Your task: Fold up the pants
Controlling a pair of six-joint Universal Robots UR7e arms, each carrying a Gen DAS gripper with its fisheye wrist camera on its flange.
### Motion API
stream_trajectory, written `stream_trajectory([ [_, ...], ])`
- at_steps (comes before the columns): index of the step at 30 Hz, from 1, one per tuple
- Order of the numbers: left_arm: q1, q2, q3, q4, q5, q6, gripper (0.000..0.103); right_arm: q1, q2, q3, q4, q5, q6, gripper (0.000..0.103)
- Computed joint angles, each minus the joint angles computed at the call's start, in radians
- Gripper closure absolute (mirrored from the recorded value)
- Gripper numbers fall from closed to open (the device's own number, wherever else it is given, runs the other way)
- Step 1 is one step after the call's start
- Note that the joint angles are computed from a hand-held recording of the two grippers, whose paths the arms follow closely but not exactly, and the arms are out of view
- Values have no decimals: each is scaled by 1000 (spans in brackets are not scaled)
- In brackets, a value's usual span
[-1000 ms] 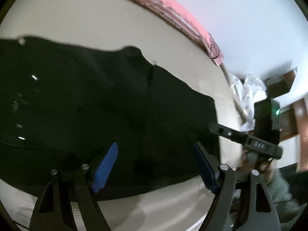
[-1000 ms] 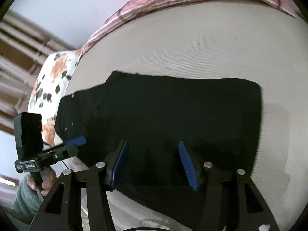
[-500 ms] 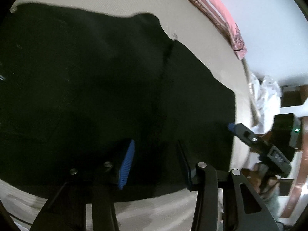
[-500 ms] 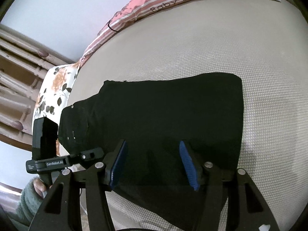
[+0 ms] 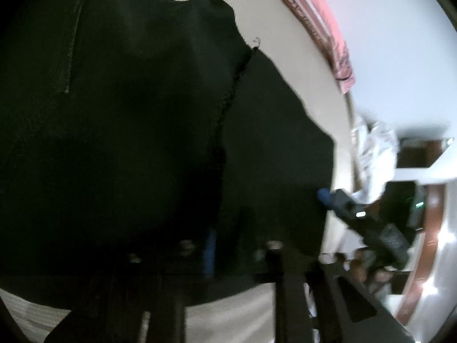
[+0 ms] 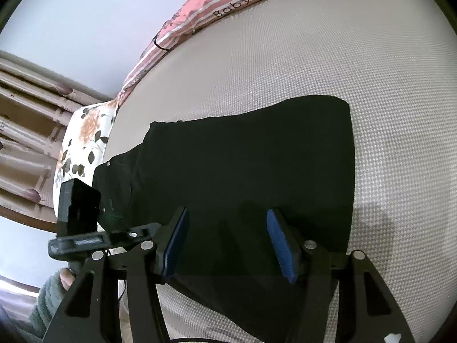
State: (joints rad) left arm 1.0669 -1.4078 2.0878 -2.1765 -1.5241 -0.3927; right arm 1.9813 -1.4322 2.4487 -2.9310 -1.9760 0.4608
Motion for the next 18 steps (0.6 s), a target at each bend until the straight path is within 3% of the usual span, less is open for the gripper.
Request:
stream_trajectory([
  [10, -60, -47, 24, -48, 70, -1, 99, 11, 10, -17, 30, -12, 3, 49],
  [12, -81, -74, 28, -33, 131, 6, 99, 15, 21, -24, 29, -10, -5, 48],
  [16, -65, -94, 29, 20, 161, 3, 99, 0, 42, -25, 22, 8, -15, 48],
  [18, -83, -84, 46, 36, 216, 14, 99, -4, 59, -29, 25, 1, -15, 48],
])
